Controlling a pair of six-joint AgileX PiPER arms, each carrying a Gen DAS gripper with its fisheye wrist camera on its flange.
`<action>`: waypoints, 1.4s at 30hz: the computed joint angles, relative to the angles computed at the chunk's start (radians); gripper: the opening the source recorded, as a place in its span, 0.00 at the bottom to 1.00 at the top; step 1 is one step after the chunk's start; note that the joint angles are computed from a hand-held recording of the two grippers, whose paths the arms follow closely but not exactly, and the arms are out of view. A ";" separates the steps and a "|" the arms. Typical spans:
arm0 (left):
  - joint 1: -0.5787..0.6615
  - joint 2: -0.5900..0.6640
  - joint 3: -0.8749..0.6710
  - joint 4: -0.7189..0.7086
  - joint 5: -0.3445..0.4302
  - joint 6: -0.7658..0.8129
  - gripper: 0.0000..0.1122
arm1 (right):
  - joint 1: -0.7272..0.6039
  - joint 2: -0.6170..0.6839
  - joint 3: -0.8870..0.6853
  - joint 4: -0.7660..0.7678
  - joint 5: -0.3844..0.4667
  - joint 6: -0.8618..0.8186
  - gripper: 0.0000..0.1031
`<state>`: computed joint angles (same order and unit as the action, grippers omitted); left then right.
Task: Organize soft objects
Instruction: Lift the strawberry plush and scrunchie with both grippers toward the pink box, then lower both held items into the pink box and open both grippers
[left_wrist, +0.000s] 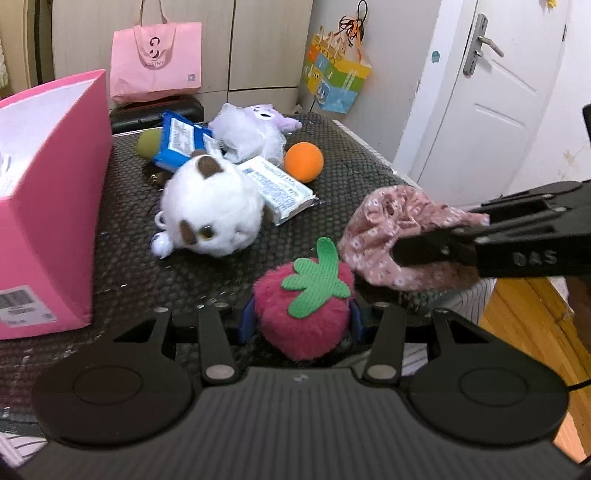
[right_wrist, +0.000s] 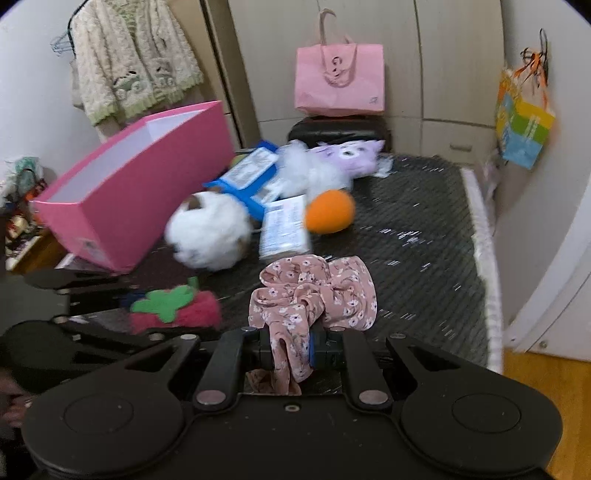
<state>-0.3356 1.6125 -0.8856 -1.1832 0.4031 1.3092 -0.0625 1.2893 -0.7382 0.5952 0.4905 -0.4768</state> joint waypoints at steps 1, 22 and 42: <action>0.012 -0.013 0.006 0.022 0.008 -0.008 0.41 | 0.012 -0.011 -0.001 0.003 0.014 0.010 0.17; 0.457 -0.182 -0.130 0.410 0.524 -0.139 0.41 | 0.332 0.056 -0.264 -0.012 0.204 0.133 0.18; 0.536 0.117 -0.682 0.393 0.673 -0.284 0.42 | 0.357 0.358 -0.689 -0.107 0.086 0.159 0.19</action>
<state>0.2004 1.7299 -1.5673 -0.7899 1.0756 1.0256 0.2950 1.6469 -1.4275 0.4883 0.5766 -0.3182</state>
